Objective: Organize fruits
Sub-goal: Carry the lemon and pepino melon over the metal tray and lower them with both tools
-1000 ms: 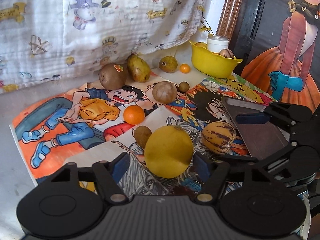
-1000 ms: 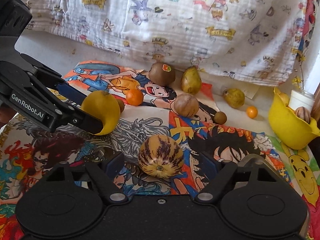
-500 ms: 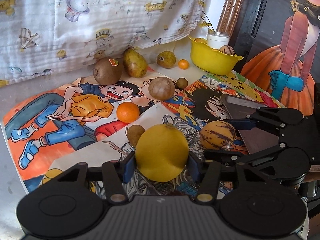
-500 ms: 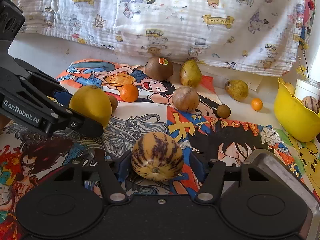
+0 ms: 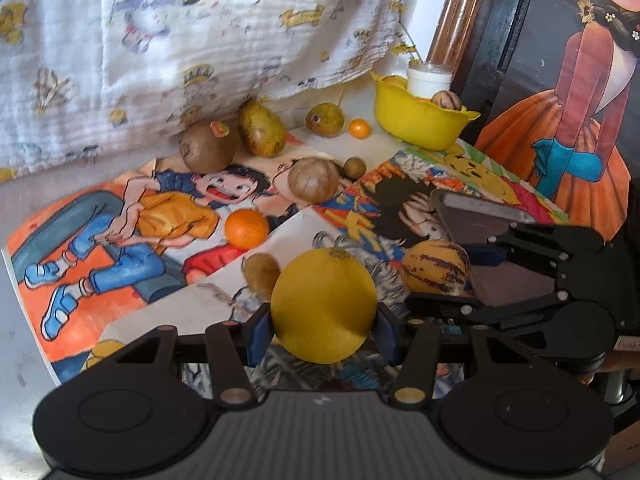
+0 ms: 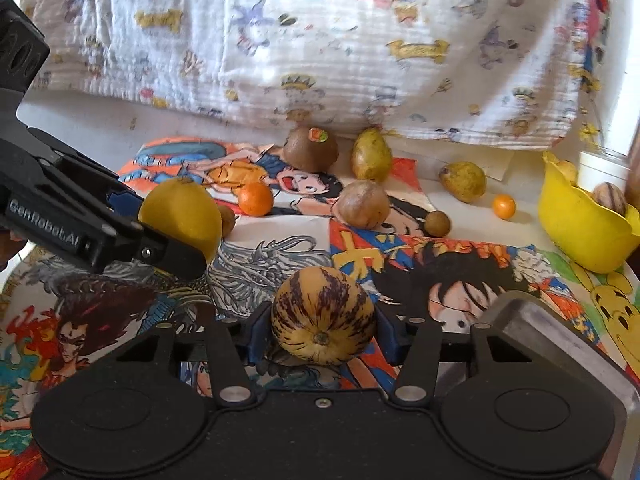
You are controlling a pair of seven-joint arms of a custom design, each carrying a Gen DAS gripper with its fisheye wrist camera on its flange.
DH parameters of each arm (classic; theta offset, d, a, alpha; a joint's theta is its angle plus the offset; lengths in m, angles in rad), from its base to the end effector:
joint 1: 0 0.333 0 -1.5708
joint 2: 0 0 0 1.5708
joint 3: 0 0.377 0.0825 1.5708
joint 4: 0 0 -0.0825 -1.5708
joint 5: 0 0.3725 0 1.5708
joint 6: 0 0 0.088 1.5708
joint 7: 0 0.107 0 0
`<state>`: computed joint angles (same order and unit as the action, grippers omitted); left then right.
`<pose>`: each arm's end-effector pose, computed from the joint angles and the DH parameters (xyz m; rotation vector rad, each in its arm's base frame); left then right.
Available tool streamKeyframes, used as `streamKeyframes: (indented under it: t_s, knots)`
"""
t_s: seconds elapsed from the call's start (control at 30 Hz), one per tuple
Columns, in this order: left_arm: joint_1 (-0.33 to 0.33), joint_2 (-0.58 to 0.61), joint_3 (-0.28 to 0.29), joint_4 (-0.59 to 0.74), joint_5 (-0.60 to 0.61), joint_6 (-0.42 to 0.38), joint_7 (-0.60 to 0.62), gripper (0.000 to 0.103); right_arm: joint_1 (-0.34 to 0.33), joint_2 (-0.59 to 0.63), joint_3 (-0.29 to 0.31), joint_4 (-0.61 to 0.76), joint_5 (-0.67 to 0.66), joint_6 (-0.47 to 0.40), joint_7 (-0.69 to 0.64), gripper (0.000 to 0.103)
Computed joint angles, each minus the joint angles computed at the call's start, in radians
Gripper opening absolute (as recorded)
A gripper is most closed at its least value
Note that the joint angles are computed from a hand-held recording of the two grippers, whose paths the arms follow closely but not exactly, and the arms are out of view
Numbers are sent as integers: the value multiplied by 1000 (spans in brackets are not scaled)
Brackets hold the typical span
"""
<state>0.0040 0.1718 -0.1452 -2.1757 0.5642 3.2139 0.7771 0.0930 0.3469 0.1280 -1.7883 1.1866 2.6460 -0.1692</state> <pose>0.5848 -0.1298 0.4776 -1.8610 1.7087 -0.9979 0.6754 0.1153 0.4662 -2.1654 0.6421 -0.4867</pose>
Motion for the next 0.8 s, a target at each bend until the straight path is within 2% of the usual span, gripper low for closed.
streamKeyframes:
  t_s: [0.13,0.27,0.37,0.53,0.7,0.8]
  knots:
    - [-29,-1,14,41,27,-17,2,56,-31,-26,-11,-9,49,-28,10,55]
    - [46,28,-108,117,-58,-56,121,56,-57,-52,-27,-9,127,-27,-20,55]
    - [58,72,-160,202,-113,-88,204,56,-68,-52,-44,12,163,4,-38,55]
    - [-23,166,-128,354,-93,-114,264,57,-90,-4,-58,81,191,92,-61,55]
    - [-19,285,-201,503,-140,-171,360,57,-121,81,-61,181,97,119,55,55]
    - [-39,355,-208,584,-161,-198,400,57,-143,130,-52,233,26,116,133,55]
